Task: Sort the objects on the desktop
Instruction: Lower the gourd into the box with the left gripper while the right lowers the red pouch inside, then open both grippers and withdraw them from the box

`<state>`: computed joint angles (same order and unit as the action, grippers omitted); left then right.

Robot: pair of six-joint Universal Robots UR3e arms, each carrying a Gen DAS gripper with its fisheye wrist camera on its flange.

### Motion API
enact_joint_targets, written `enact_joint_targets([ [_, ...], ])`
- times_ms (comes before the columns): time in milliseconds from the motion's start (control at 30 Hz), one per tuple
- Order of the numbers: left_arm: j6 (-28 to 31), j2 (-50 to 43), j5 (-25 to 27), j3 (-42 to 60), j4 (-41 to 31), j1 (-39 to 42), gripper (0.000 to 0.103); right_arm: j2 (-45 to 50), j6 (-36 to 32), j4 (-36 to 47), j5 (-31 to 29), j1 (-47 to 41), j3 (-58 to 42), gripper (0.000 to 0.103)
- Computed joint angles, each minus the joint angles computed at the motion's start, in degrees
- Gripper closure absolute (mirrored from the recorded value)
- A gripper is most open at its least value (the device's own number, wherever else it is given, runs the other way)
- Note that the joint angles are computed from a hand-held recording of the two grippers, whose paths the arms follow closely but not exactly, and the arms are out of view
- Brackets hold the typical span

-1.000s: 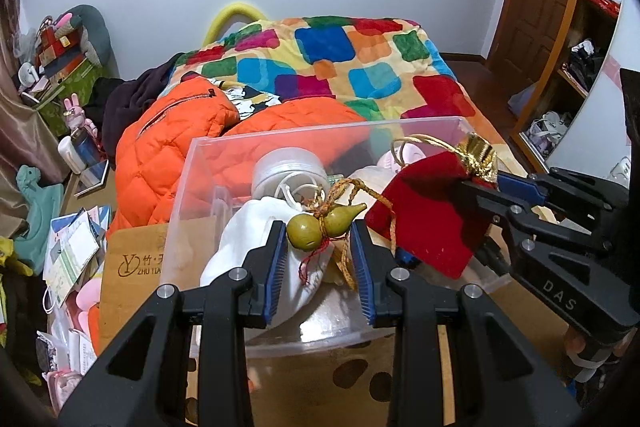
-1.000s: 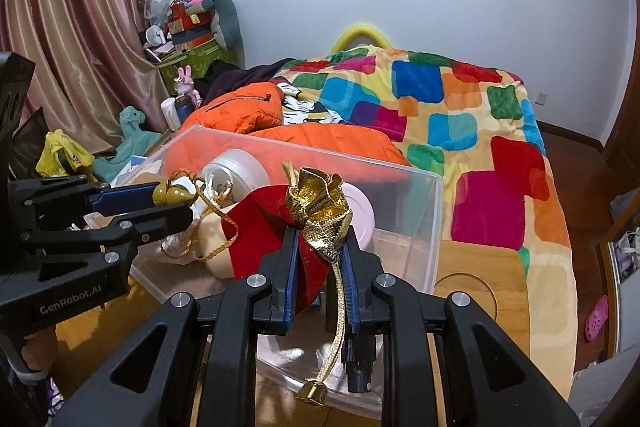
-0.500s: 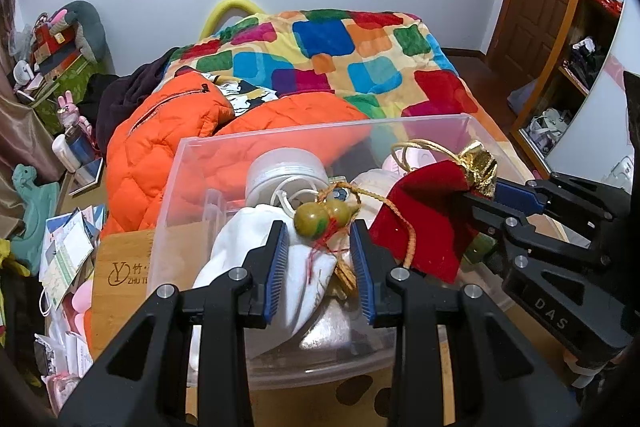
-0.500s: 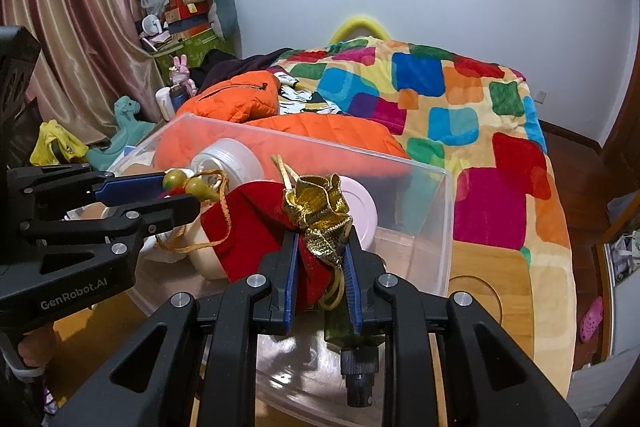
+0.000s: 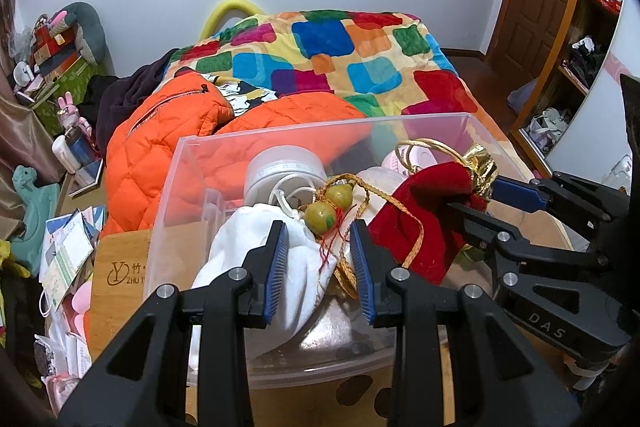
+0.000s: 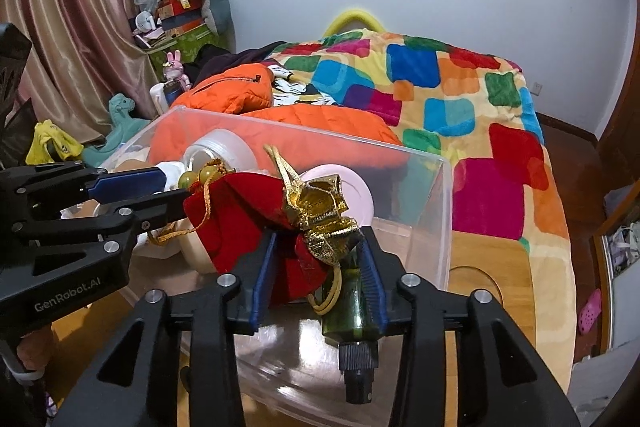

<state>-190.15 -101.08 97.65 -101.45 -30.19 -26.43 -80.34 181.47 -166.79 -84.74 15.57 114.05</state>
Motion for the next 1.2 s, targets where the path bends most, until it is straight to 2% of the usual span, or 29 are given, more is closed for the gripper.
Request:
enact_joint_targets([
  [167,-0.2,0.3,-0.3,-0.2,0.0,0.1,0.071,-1.1,0.4,-0.5,-1.2,0.7,0.5,0.059],
  [367,-0.8,1.9,-0.9,-1.1,-0.6,0.4,0.069,-2.9,0.9,0.1,-1.8,0.9,1.3,0.058],
  [500,-1.0,3.0,-0.3,-1.8,-0.2,-0.1,0.060,-4.1,1.3,0.3,-3.1,1.4,1.8,0.053],
  [767,-1.3,4.6,0.5,-2.6,-0.3,-0.8,0.056,-6.6,1.6,0.4,-5.4,2.4,3.3,0.052],
  [833,-1.5,5.3,1.5,-3.4,0.2,-1.2,0.048,-7.0,1.8,0.5,-5.6,2.4,3.6,0.051],
  [900,-1.7,5.8,2.3,-3.8,0.5,-1.6,0.046,-7.6,2.2,0.5,-5.8,2.5,4.1,0.046],
  [933,-1.8,6.1,2.2,-4.1,0.5,-1.6,0.045,-7.7,2.4,0.0,-6.2,2.6,4.3,0.040],
  [967,-1.7,6.5,2.1,-4.5,0.5,-1.5,0.045,-8.0,2.6,-0.4,-6.7,2.9,4.6,0.039],
  [1200,-2.7,8.1,3.1,-5.9,1.0,-2.3,0.038,-10.1,3.5,-0.4,-7.9,3.9,5.7,0.039],
])
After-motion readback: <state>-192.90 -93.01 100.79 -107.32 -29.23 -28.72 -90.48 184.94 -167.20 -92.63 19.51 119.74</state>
